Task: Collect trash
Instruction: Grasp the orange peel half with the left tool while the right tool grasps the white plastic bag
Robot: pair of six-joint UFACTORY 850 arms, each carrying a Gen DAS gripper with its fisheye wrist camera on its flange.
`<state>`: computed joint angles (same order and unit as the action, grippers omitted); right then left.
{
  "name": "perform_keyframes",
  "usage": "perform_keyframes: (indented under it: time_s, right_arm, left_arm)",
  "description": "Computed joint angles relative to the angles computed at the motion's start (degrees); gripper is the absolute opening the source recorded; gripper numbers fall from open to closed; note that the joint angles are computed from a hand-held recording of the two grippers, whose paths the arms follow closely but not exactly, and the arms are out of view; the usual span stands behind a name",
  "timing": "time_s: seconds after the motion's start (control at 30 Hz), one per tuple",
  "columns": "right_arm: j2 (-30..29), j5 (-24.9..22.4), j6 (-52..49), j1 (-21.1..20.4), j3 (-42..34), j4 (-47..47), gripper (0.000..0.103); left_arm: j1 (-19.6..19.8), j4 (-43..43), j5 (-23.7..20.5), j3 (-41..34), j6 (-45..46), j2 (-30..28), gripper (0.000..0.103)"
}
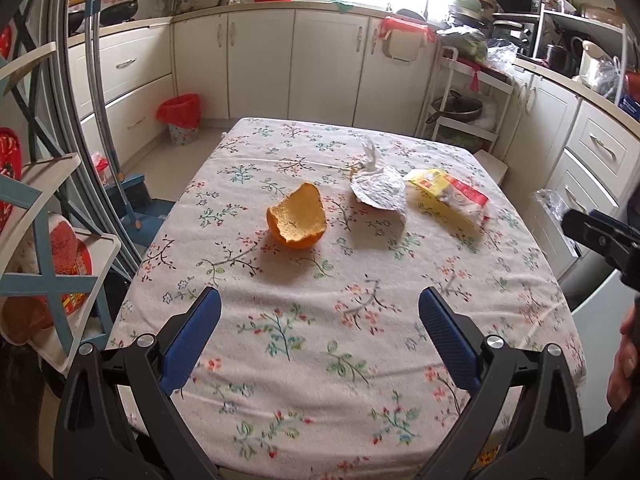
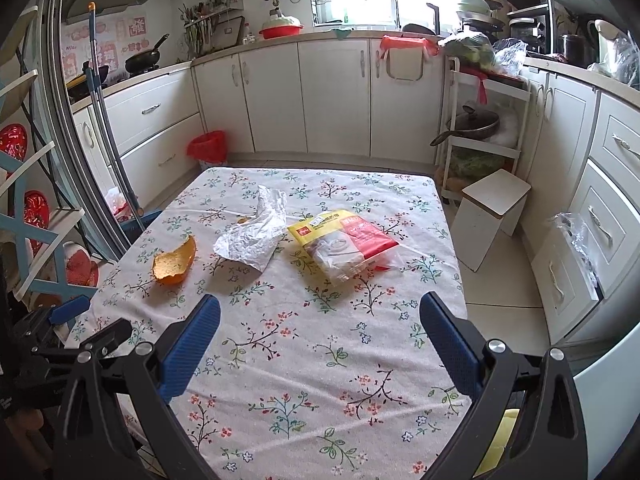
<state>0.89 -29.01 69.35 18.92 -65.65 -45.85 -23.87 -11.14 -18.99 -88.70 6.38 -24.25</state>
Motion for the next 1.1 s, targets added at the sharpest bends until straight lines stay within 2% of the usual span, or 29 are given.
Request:
perform_keyframes:
  time_s: [0.27, 0.47, 0.67, 0.73, 0.8, 0.83, 0.87, 0.9, 0.97, 1.0, 1.1]
  right_arm:
    - [-1.61, 0.77, -1.62, -1.06, -1.31, 1.88, 0.096]
    - [-3.25, 2.03, -4.24, -1.44, -2.69, 4.1, 0.096]
    - [-6.29, 6.26, -12.18, -2.19, -5.01, 12.72, 0.096]
    - [-8.02, 7.34, -16.86, -2.55, -6.42, 17.84, 0.096]
    - [-10.41, 7.92, -21.53, -3.08, -8.48, 23.51, 0.096]
    - [-11.54, 8.35, -23.2, -3.37, -9.46, 25.8, 0.096]
    - [-13.11, 8.58, -25.62, -3.75, -10.95, 28.94, 0.096]
    - [-14.63, 8.83, -28.13, -4.18, -12.39, 32.46, 0.096]
    - [-16.76, 9.79, -33.62, -4.94, -14.18, 39.95, 0.095]
    - [-17.84, 9.56, -35.62, -5.12, -15.25, 42.45, 0.095]
    - [-21.34, 7.69, -35.16, -4.93, -18.88, 42.13, 0.093]
  left_arm:
    - [0.35, 4.98, -5.07, -10.3, -8.61, -7.7, 0.095]
    - [0.68, 6.93, -10.77, -19.44, -13.19, -14.45, 0.095]
    - [1.43, 6.21, -15.6, -29.16, -15.84, -21.36, 0.095]
    - [1.57, 6.15, -17.65, -32.44, -16.35, -23.71, 0.089]
    - [1.9, 3.23, -20.0, -35.15, -14.13, -25.57, 0.07]
    - [2.04, 2.05, -21.34, -36.46, -13.09, -26.5, 0.065]
    - [1.87, 3.26, -20.71, -36.14, -13.4, -26.32, 0.055]
    - [1.95, 2.53, -21.67, -36.99, -12.48, -26.83, 0.041]
    - [2.33, 0.24, -23.11, -37.98, -10.68, -27.33, 0.025]
    - [2.58, -0.64, -23.66, -38.12, -10.12, -27.38, 0.019]
    - [3.1, -2.75, -24.73, -37.99, -8.15, -27.24, 0.014]
